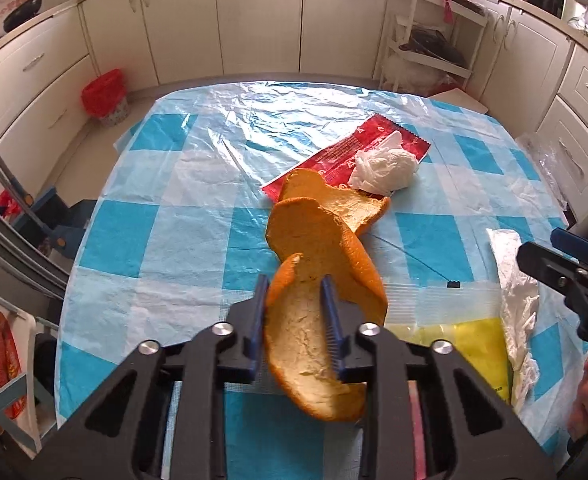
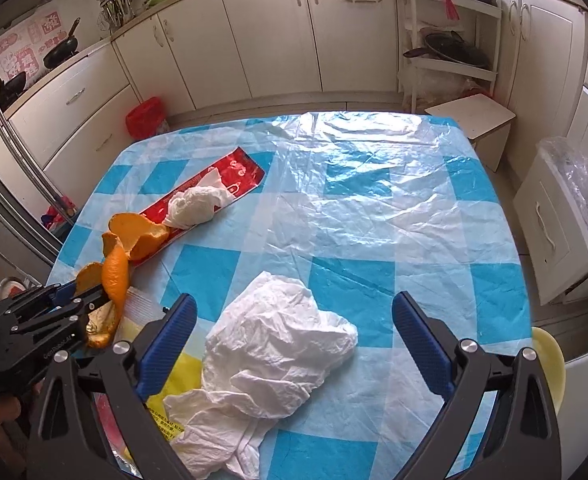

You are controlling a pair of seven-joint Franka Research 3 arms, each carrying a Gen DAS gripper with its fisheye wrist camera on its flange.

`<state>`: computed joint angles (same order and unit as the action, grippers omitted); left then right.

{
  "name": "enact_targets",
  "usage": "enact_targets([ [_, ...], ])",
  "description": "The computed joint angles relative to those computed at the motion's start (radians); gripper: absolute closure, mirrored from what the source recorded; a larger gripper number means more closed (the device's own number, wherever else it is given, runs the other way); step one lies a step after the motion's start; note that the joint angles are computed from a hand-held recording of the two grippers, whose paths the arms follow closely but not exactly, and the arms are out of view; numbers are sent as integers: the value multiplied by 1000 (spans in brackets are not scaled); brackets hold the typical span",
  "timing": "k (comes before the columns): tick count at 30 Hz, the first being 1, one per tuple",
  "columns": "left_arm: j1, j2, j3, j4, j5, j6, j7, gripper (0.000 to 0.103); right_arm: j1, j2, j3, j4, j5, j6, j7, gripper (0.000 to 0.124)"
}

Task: Collect trash
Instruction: 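Grasp the large orange peel with the left tool while the right tool grasps the white tissue, then lift the orange peel with the left tool while the right tool lifts the tissue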

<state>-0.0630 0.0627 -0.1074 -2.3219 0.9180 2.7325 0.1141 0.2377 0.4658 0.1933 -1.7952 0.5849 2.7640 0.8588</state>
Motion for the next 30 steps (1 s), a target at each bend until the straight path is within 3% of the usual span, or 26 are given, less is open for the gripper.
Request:
enact_targets([
  [3, 16, -23, 5, -37, -53, 74, 18, 95, 10, 19, -13, 23, -31, -65, 19, 65],
  [5, 24, -46, 7, -63, -57, 101, 7, 98, 4, 15, -6, 18, -24, -77, 5, 96],
  [7, 32, -71, 5, -83, -35, 106, -24, 98, -23, 11, 14, 25, 16, -120, -25, 107],
  [9, 44, -99, 0, -106, -13, 111, -62, 98, -38, -3, 25, 17, 63, -125, -54, 110],
  [15, 81, -164, -25, -162, 4, 107, -119, 98, -44, -35, 12, -4, 139, -137, -101, 111],
  [23, 66, -155, -37, -191, -165, 97, 12, 98, -37, -50, -21, -23, 140, -141, -79, 111],
  [25, 61, -148, -40, -191, -193, 77, 29, 90, -34, -52, -25, -28, 131, -142, -73, 109],
  [27, 61, -149, -50, -184, -169, 37, 2, 79, -30, -55, -31, -34, 117, -144, -62, 96],
  [28, 60, -152, -50, -187, -160, 34, -5, 68, -25, -56, -36, -37, 103, -145, -51, 76],
  [29, 60, -153, -51, -189, -151, 37, -14, 62, -27, -62, -34, -48, 107, -130, -57, 71],
  [30, 59, -154, -53, -188, -145, 28, -20, 61, -28, -65, -31, -54, 110, -121, -62, 71],
])
